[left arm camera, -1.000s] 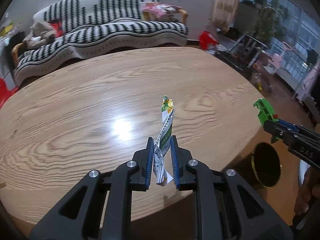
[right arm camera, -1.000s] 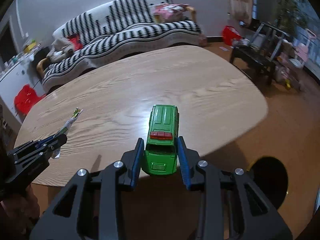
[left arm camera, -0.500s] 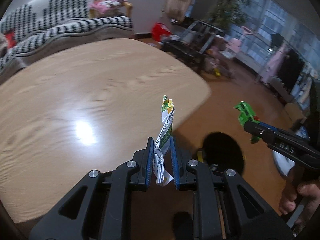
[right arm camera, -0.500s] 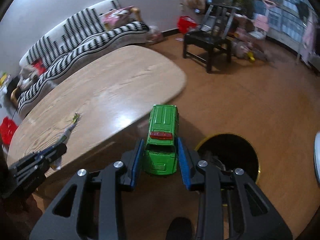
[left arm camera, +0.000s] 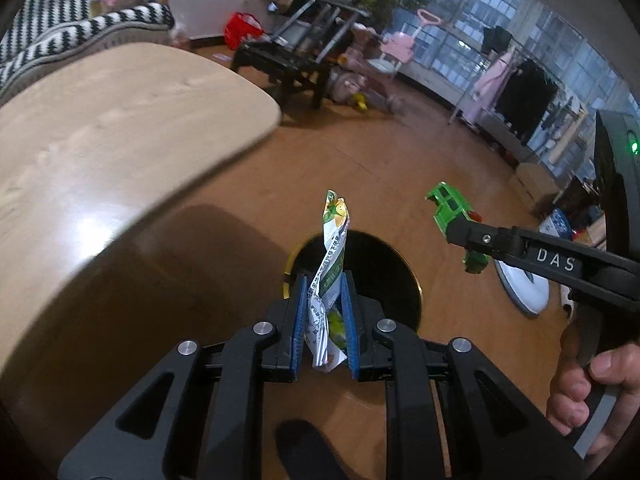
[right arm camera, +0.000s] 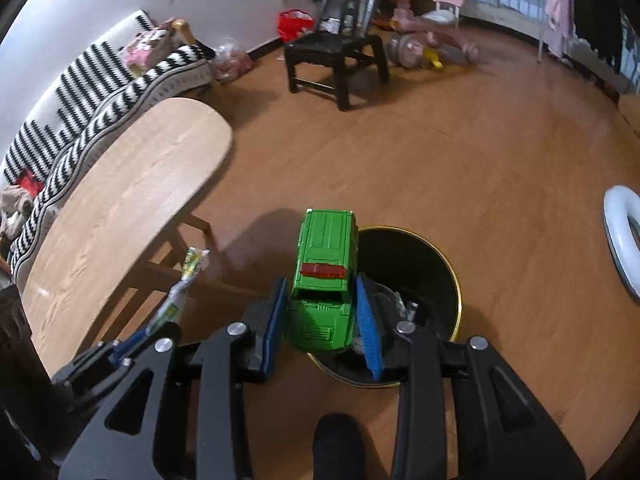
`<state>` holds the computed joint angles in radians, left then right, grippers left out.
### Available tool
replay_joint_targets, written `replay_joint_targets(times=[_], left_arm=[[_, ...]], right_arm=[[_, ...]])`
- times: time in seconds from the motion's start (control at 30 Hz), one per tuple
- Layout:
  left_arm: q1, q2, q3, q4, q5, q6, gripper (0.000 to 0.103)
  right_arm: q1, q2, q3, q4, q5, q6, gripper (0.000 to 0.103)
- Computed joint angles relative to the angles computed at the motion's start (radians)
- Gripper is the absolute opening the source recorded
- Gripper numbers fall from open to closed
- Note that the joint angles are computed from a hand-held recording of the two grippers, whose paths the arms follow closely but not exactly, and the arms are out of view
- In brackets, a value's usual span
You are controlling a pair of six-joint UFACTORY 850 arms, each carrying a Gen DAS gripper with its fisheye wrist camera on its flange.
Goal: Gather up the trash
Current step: 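Carry the wrapper and green toy car over the black bin, then open both tools to drop the wrapper and toy car into the bin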
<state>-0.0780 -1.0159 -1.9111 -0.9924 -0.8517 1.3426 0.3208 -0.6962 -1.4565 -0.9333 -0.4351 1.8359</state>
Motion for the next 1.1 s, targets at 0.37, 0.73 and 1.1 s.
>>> replay_joint_targets(times=[0.37, 0.73, 1.1], left_arm=[[-0.059, -0.053, -0.051, 0.049, 0.011, -0.036, 0.016], [-0.088, -0.084, -0.076, 0.080, 0.013, -0.065, 0.016], [-0.110, -0.150, -0.155, 0.135, -0.003, -0.123, 0.016]], right_arm=[[-0.019, 0.012, 0.037, 0.007, 0.002, 0.020, 0.034], [-0.026, 0.022, 0.060, -0.010, 0.003, 0.065, 0.034], [-0.036, 0.014, 0.056, 0.023, 0.010, 0.049, 0.034]])
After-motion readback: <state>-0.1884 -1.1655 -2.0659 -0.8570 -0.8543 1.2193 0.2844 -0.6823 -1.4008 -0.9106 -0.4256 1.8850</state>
